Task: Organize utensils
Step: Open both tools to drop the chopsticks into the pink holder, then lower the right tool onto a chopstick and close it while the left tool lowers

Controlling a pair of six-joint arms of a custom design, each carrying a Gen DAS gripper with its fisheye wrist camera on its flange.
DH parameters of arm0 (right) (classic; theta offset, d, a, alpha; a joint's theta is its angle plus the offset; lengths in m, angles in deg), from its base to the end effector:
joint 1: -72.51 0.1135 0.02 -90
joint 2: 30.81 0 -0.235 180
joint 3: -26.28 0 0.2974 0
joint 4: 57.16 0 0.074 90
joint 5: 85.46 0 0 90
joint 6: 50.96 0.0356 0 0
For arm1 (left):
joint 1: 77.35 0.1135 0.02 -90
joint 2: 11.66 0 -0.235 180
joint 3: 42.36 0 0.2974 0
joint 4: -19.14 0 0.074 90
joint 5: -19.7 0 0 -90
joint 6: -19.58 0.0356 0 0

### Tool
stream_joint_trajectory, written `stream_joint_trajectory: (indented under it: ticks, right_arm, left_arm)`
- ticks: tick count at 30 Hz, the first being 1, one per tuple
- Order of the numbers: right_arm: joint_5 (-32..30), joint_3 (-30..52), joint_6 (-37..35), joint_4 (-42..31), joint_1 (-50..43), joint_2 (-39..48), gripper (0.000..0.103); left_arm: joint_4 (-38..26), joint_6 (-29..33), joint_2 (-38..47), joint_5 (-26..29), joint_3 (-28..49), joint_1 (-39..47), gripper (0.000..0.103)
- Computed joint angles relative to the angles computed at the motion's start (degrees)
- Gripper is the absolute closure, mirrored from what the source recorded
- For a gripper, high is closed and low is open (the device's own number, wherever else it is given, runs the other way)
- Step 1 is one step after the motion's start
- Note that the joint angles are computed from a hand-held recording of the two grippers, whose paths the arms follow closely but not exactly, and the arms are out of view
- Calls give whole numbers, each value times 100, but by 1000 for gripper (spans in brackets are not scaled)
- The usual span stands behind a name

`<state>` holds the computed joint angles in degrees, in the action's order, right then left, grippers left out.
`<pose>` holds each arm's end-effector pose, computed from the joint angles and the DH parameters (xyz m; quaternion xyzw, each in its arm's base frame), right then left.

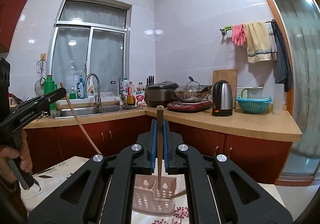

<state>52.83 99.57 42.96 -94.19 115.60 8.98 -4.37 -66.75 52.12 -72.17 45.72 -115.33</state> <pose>0.1532 0.1069 0.4220 0.0411 0.7203 -0.0240 0.6921 0.2347 -0.1817 0.4482 0.2388 0.6604 -0.1990 0.6836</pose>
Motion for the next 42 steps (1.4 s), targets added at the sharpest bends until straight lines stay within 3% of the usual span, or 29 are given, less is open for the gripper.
stream_joint_trajectory:
  ticks: [7,17,19,20,21,23,28,35,39,42]
  right_arm:
    - [-1087,-504,553,99,-989,189,96]
    - [-1492,-1020,1063,-7,-1226,304,95]
    - [-1416,-1077,1104,-43,-1148,247,93]
    - [-1410,-1074,1097,-48,-1151,249,85]
    - [-1317,-1098,1098,-62,-1084,195,80]
    - [-1173,-1100,1090,-91,-996,114,68]
    - [-461,-1013,1111,-429,-418,-243,64]
    - [967,-900,1420,-1273,767,-662,60]
    - [1759,-755,2076,-2110,1453,-708,60]
    - [2258,-646,3052,-3043,1983,-646,60]
  left_arm:
    - [194,-244,510,-13,-253,69,97]
    - [-86,-453,971,186,-491,195,96]
    - [-127,-435,943,144,-524,190,83]
    - [-139,-425,893,108,-570,183,77]
    - [-128,-429,815,78,-641,179,67]
    - [-112,-435,699,48,-724,177,59]
    - [-242,-389,333,-48,-919,176,47]
    - [-582,-438,-352,-76,-1199,392,42]
    - [-783,-402,-731,-187,-1360,459,42]
    - [-947,-380,-1046,-306,-1561,445,42]
